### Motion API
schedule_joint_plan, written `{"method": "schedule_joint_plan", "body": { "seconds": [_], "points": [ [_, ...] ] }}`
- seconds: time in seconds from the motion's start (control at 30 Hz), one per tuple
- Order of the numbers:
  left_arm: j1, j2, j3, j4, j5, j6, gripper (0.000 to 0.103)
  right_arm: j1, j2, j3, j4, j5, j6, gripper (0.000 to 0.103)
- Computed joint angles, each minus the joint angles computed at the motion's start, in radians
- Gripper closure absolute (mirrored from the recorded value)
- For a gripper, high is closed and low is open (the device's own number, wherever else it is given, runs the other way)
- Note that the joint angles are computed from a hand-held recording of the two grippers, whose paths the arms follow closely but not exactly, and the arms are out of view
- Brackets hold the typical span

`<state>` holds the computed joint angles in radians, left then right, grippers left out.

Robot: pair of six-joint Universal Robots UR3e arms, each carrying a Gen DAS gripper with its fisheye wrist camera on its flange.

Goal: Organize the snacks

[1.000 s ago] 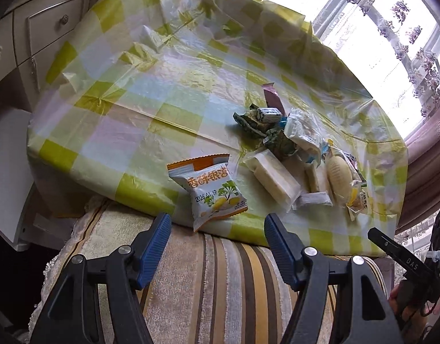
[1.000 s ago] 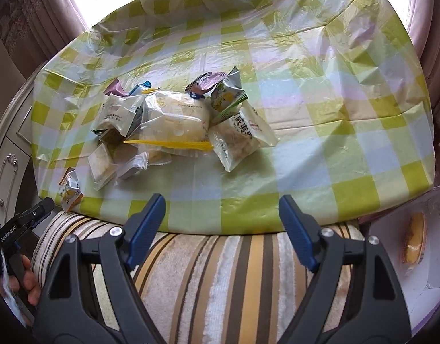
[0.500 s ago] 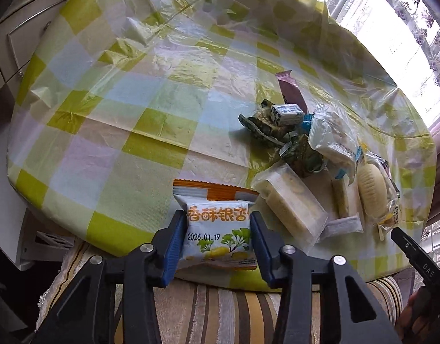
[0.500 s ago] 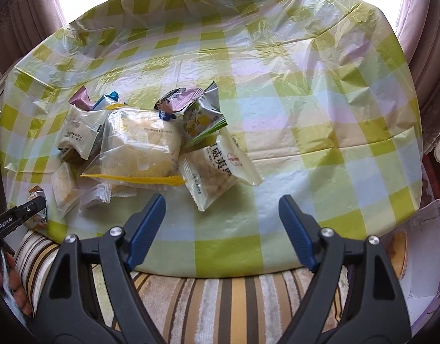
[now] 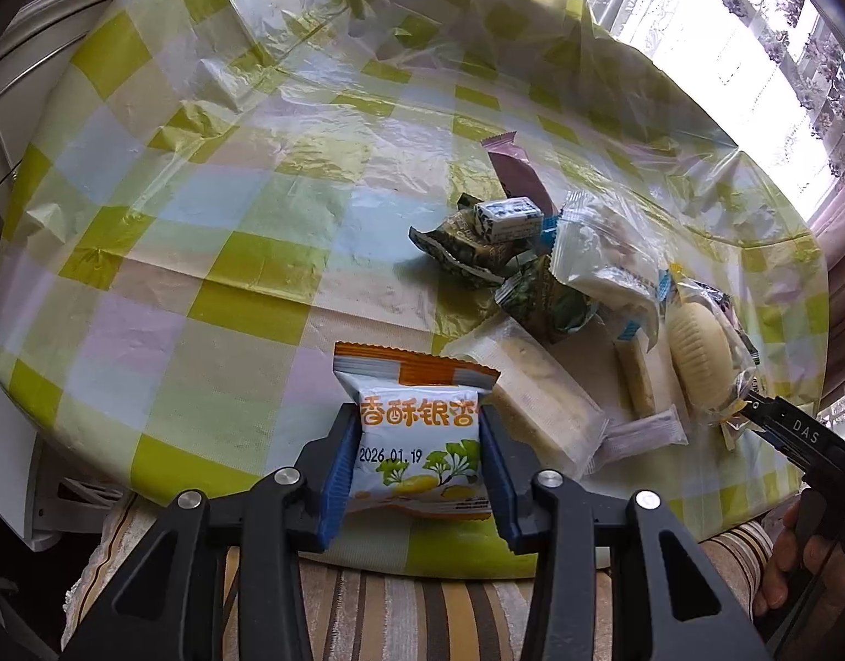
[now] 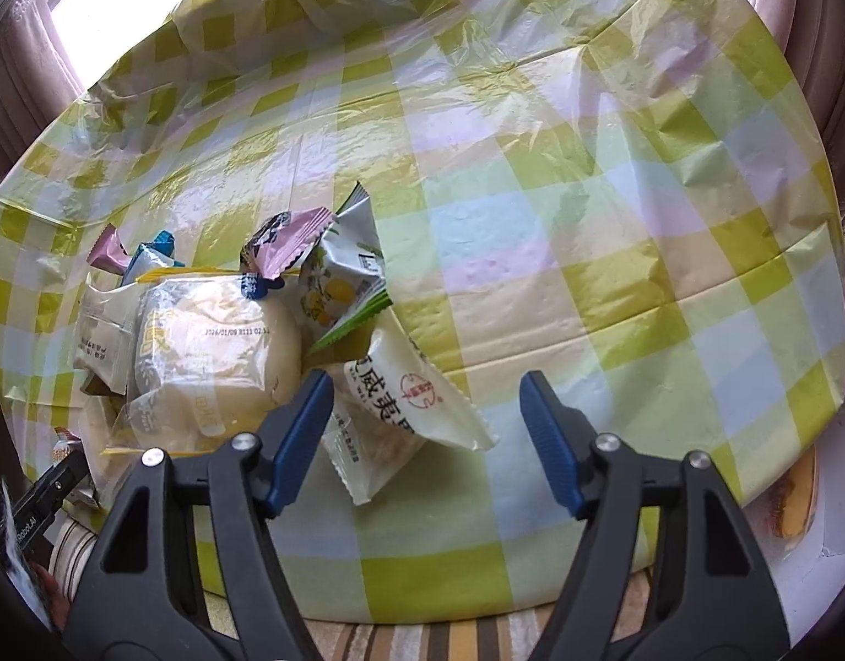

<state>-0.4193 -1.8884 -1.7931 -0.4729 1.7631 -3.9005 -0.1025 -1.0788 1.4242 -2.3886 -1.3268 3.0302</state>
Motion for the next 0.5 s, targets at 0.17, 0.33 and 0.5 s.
{"method": "schedule_joint_plan", "body": {
  "seconds": [0.17, 0.33, 0.5],
  "points": [
    [-0.006, -0.001, -0.009, 0.022, 0.006, 0.005, 0.061, -0.006, 0.015, -0.015, 0.014, 0.038, -0.009, 0.067],
    [-0.033, 0.009, -0.002, 0.020, 0.045, -0.001, 0.062, -0.023, -0.007, 0.021, -0.003, 0.081, -0.021, 0.070],
    [-0.075, 0.022, 0.021, 0.008, 0.103, -0.007, 0.062, -0.051, -0.066, 0.090, -0.031, 0.110, -0.034, 0.070]
  ]
}}
